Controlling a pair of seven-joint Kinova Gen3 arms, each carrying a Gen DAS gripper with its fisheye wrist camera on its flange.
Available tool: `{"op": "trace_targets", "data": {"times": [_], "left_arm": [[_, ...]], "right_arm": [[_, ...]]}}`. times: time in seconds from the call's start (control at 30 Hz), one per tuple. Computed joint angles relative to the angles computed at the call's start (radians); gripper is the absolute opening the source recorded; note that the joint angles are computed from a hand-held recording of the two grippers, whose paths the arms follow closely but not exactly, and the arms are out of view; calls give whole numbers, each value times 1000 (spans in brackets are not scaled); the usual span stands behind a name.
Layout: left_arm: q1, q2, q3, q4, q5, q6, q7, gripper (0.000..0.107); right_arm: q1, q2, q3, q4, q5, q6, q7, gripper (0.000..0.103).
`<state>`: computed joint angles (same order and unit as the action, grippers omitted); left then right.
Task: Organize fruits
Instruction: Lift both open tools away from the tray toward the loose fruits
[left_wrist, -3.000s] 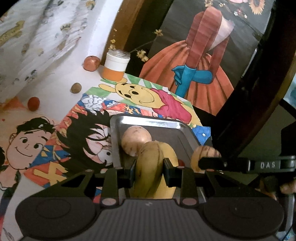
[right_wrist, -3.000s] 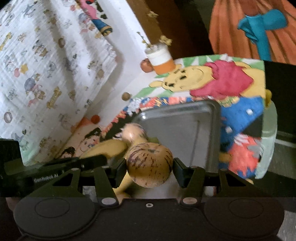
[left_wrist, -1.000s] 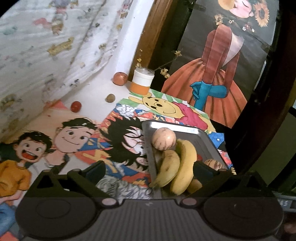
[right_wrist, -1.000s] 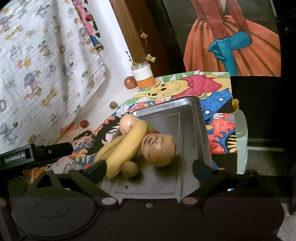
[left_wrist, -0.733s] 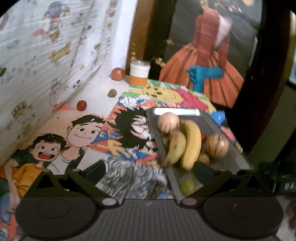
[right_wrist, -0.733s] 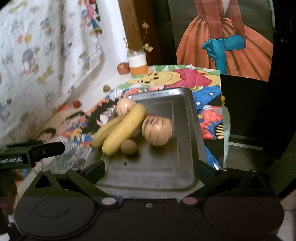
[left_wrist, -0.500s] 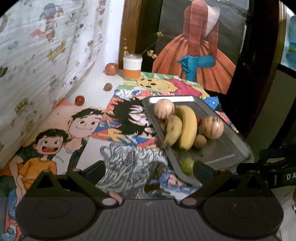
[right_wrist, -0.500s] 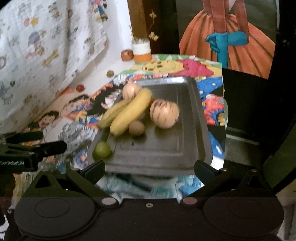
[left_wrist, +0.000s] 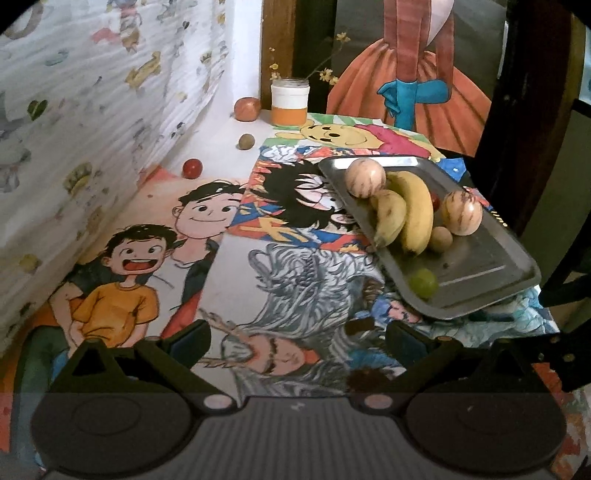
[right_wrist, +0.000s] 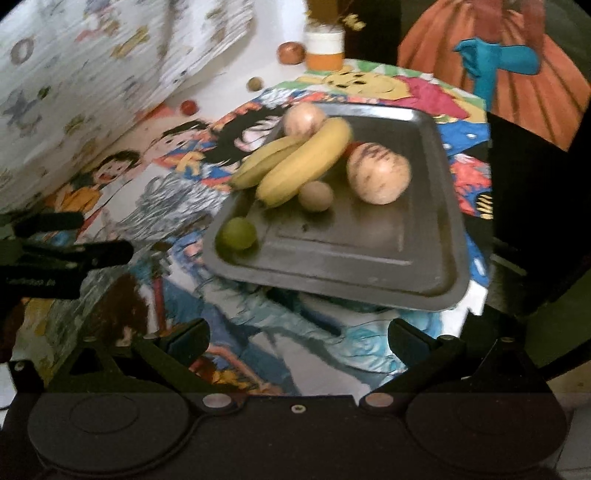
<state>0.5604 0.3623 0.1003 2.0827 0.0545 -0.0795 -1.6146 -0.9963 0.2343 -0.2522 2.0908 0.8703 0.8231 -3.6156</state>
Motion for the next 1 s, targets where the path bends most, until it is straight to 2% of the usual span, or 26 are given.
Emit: {"op": "trace_targets", "data": {"times": [0.17, 0.33, 0.43, 0.67, 0.83, 0.9, 1.0], "left_arm": [[-8, -15, -12, 10, -3, 10, -8, 103], [-49, -6, -11, 3, 33, -13, 33, 103], [-40, 5, -49, -22, 66, -14, 61, 103], [101, 21, -229, -85, 128, 2, 47, 103], [274, 40, -421, -144, 156, 39, 34, 103], [326, 49, -484, -175, 154, 71, 51, 103], [372, 62, -540, -212, 111, 101, 79, 103]], "right_arm": [[10, -12, -4, -4, -9, -35, 48, 102], [5, -38, 3, 16, 79, -36, -33, 102], [32, -45, 0, 6, 98, -16, 1, 102], [87, -31, 12, -77, 114, 62, 152, 102], [114, -24, 25, -142, 146, 94, 266, 102], [120, -22, 32, -161, 171, 105, 298, 102], [128, -15, 43, -184, 215, 122, 320, 102]]}}
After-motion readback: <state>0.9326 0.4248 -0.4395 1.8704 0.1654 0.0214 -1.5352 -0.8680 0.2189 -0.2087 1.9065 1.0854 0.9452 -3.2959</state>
